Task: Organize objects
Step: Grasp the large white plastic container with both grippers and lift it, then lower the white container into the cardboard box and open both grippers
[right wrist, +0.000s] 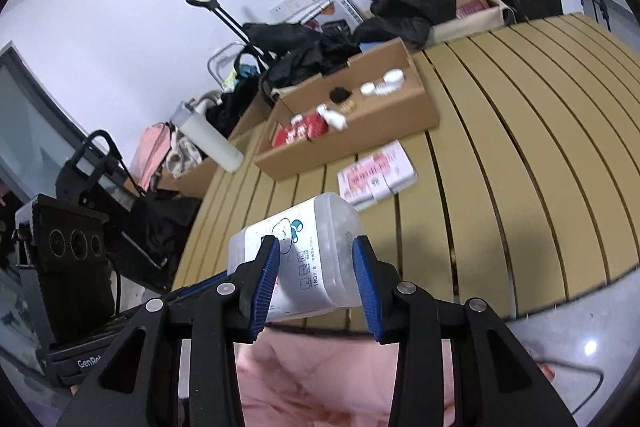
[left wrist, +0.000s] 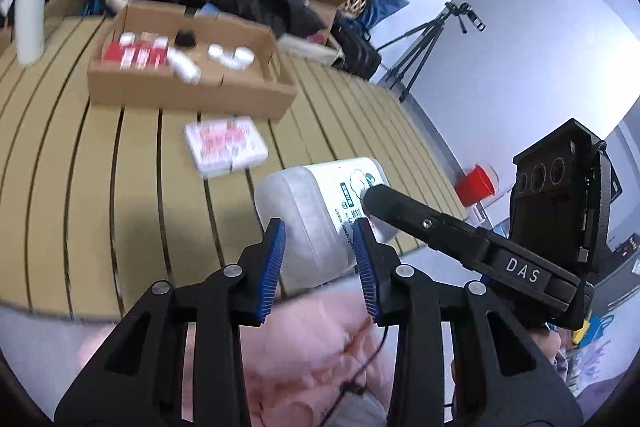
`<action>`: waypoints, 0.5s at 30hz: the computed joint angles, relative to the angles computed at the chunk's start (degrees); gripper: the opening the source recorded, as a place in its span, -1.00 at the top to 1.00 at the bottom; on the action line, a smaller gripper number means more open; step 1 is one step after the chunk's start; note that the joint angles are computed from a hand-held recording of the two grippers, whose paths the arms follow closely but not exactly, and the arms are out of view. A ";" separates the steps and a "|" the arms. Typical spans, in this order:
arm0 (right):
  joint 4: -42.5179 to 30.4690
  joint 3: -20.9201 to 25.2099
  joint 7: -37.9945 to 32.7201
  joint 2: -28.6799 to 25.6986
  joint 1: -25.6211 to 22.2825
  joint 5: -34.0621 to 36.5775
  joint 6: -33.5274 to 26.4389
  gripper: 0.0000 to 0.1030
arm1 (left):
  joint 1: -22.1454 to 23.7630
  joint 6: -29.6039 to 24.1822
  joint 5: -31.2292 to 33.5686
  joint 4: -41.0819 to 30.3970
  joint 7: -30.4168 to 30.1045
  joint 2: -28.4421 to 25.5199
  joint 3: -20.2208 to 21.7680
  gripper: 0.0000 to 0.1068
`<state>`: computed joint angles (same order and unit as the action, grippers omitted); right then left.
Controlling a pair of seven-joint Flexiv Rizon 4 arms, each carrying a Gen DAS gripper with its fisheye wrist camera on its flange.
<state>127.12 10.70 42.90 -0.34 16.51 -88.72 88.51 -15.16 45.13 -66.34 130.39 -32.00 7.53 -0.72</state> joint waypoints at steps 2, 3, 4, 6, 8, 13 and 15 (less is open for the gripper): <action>-1.92 -1.11 0.55 -0.46 -0.88 -1.90 1.04 0.21 | 0.18 0.14 -1.44 -3.64 0.15 -2.44 -0.70 0.46; -3.25 -1.68 -0.56 -1.02 -1.38 -1.86 1.27 0.21 | 0.45 -0.38 -1.62 -5.63 -0.03 -3.77 -1.00 0.46; -4.15 -1.91 -1.21 -1.35 -1.72 -1.88 1.11 0.21 | 0.70 -0.14 -1.90 -8.46 0.02 -5.81 -1.67 0.46; -7.21 -3.05 -5.28 -3.36 -2.71 0.11 2.41 0.21 | 1.70 -0.75 -1.26 -14.74 -0.94 -10.35 -2.90 0.46; -10.60 -4.35 -9.49 -6.26 -3.67 3.41 4.71 0.21 | 2.81 -0.99 -0.37 -20.37 -2.98 -14.57 -4.11 0.47; -18.38 5.95 -41.34 -16.64 -8.94 35.88 0.63 0.21 | 5.52 -1.29 8.42 -33.93 -12.22 -27.03 -7.02 0.47; -22.53 11.72 -50.33 -21.76 -12.47 44.34 -2.15 0.21 | 6.20 -0.10 11.54 -37.32 -15.44 -31.07 -8.12 0.47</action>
